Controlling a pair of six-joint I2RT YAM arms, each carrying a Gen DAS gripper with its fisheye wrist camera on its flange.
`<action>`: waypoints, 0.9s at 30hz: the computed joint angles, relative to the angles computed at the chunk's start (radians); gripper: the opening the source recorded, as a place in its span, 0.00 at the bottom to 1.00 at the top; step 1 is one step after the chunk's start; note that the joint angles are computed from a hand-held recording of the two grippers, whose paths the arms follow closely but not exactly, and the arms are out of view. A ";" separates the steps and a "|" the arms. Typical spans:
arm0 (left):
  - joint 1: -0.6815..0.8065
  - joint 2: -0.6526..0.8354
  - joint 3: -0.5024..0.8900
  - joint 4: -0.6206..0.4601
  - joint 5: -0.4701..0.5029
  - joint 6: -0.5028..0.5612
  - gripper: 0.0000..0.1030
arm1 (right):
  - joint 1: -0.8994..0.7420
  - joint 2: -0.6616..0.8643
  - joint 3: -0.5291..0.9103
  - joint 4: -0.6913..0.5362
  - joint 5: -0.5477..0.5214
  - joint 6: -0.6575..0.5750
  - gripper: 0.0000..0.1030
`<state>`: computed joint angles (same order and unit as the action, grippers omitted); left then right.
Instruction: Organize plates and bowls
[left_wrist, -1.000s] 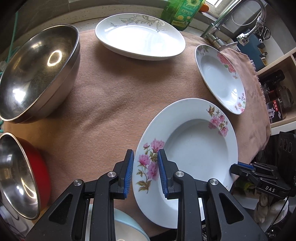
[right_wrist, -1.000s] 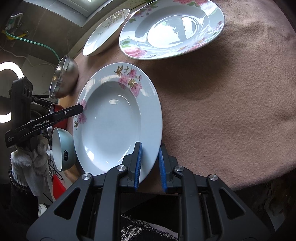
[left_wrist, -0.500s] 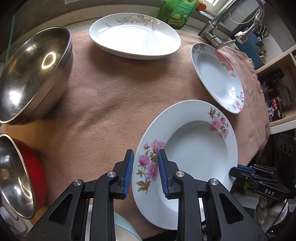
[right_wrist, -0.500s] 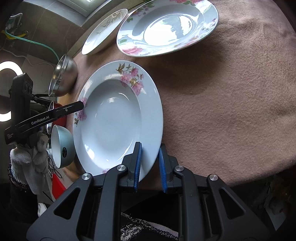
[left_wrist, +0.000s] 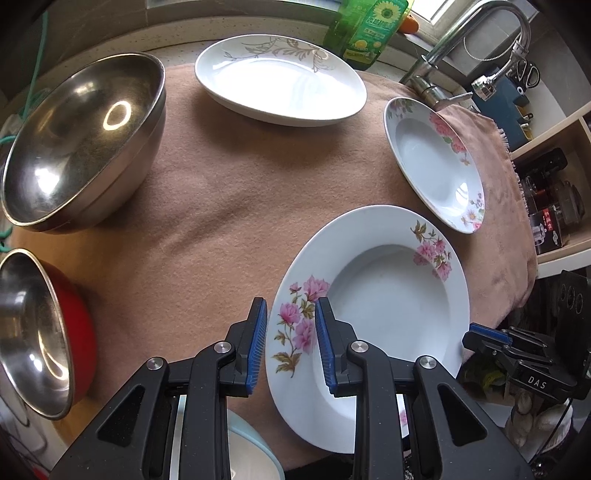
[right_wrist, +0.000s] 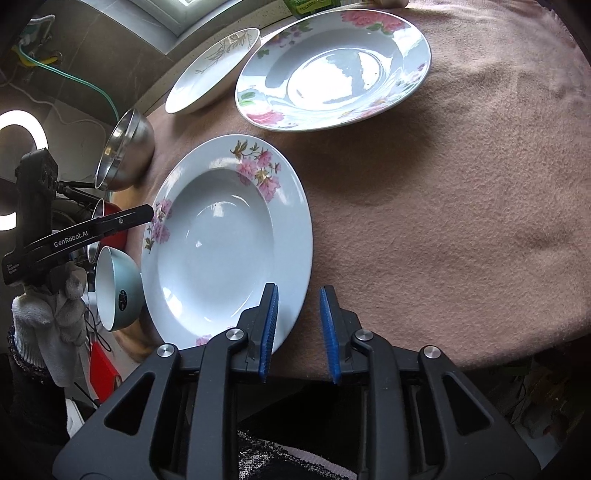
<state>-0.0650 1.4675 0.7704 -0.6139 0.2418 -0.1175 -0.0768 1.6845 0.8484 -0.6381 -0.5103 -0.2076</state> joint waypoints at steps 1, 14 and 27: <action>0.003 -0.013 -0.001 -0.004 -0.003 -0.004 0.24 | -0.007 -0.007 0.004 -0.006 0.001 -0.008 0.43; 0.008 -0.237 -0.080 -0.009 -0.006 -0.165 0.41 | -0.118 -0.049 0.095 -0.070 -0.012 -0.149 0.60; -0.133 -0.249 -0.109 0.150 -0.046 -0.438 0.43 | -0.168 0.112 0.347 -0.073 0.025 -0.244 0.73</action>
<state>-0.1981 1.2185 0.6610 -0.4639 0.1961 -0.5554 -0.2446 1.7960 1.1954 -0.7106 -0.4856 -0.4511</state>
